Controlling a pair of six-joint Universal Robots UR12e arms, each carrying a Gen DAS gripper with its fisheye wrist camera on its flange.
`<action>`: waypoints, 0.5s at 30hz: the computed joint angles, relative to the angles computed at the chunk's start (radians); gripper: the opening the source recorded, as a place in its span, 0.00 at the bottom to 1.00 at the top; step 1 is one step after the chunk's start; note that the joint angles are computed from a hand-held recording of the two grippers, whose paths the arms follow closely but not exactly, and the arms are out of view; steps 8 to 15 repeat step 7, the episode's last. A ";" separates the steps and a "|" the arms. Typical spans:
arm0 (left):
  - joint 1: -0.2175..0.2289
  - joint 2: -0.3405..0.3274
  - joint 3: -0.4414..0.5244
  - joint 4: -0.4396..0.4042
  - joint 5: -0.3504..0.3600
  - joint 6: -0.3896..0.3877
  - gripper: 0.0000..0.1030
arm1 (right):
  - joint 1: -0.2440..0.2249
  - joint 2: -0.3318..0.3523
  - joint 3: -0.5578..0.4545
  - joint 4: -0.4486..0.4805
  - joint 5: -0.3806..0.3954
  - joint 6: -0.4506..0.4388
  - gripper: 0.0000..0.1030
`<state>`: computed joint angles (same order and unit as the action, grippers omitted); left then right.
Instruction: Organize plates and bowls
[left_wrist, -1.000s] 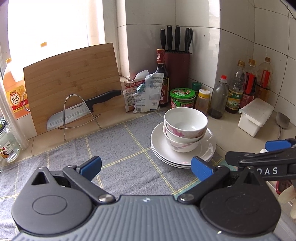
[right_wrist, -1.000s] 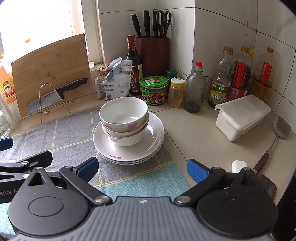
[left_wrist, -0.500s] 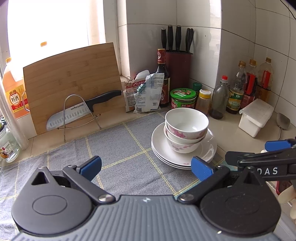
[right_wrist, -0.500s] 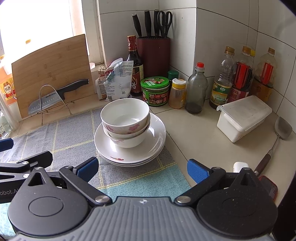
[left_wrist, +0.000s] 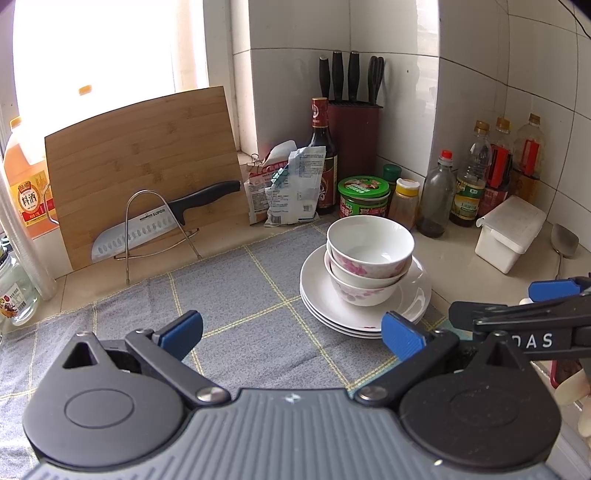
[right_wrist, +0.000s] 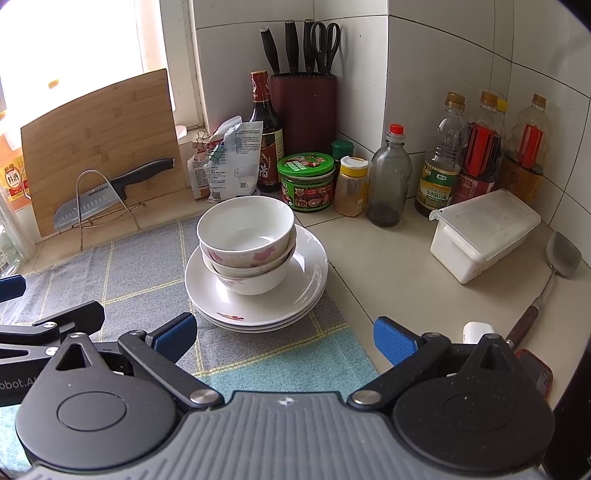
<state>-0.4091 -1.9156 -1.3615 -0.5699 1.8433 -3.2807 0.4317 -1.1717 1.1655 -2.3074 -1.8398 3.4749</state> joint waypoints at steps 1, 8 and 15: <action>-0.001 0.000 0.001 0.000 0.001 0.001 0.99 | 0.000 0.000 0.000 0.000 0.001 0.001 1.00; -0.002 -0.002 0.005 -0.005 0.002 0.001 0.99 | -0.002 -0.002 0.002 0.000 0.002 0.003 1.00; -0.002 -0.002 0.005 -0.005 0.002 0.001 0.99 | -0.002 -0.002 0.002 0.000 0.002 0.003 1.00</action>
